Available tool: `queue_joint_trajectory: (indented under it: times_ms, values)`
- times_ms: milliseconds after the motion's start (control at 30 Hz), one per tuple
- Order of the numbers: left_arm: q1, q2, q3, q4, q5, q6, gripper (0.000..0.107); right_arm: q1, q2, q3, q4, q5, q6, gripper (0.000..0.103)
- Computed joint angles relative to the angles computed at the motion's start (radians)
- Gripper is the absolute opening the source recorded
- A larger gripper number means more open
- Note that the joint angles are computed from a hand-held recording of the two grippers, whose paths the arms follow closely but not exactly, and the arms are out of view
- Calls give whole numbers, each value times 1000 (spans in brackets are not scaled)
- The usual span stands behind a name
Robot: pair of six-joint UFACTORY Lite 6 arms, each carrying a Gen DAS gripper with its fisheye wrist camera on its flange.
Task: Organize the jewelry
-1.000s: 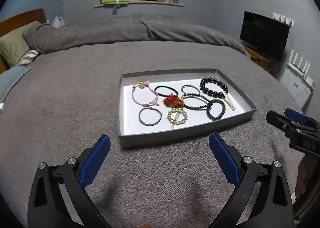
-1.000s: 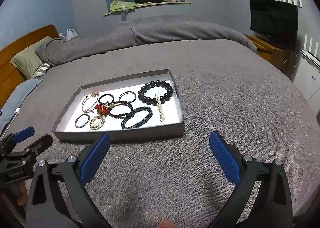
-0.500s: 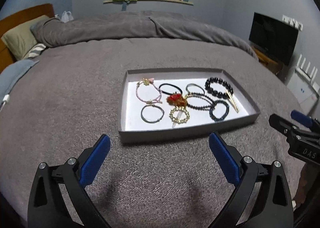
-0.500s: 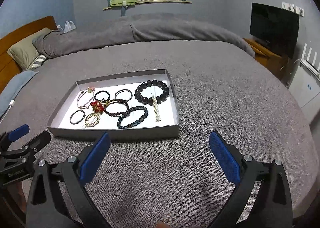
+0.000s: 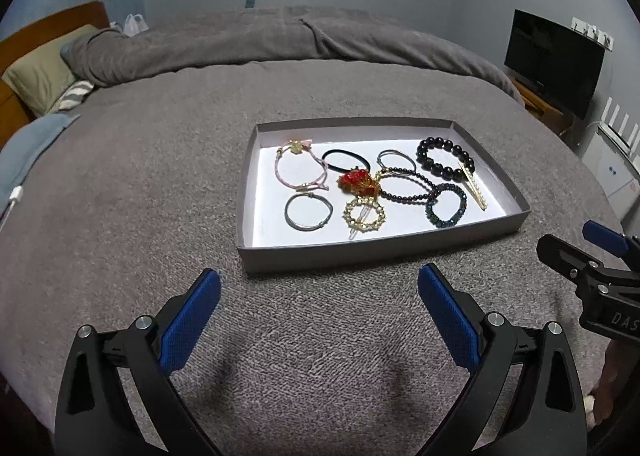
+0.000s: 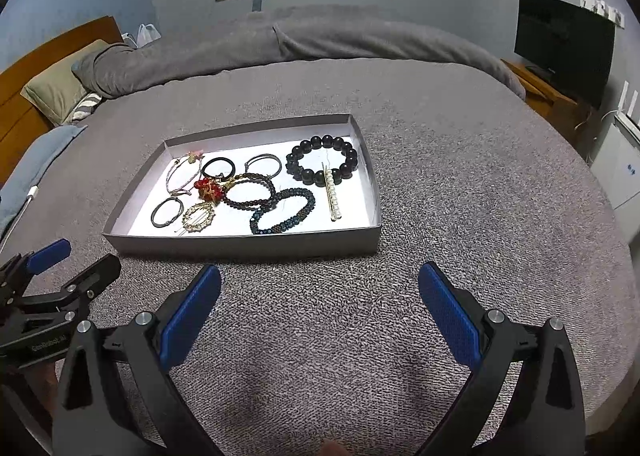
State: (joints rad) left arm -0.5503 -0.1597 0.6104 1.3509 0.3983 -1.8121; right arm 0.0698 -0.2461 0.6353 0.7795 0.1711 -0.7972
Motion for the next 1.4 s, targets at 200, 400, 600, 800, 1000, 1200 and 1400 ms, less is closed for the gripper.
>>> queue_joint_trajectory:
  times_ms: [200, 400, 600, 800, 1000, 1200, 1400]
  values:
    - [1, 2, 2, 2, 1, -1, 98, 2, -3, 1, -15, 2, 14, 98]
    - [-4, -3, 0, 4, 4, -4, 98, 0, -8, 1, -5, 9, 7, 98]
    - [-10, 3, 2, 9, 13, -10, 98, 2, -8, 1, 2, 8, -1, 98]
    - [-8, -1, 0, 15, 14, -16, 98, 2, -10, -1, 9, 9, -7, 98]
    - [-14, -1, 1, 19, 20, -21, 98, 2, -10, -1, 6, 9, -6, 98]
    - [-16, 0, -1, 24, 20, -26, 98, 4, -14, -2, 2, 10, 1, 98]
    - [-17, 1, -1, 26, 21, -31, 98, 4, -14, -2, -3, 10, 4, 98]
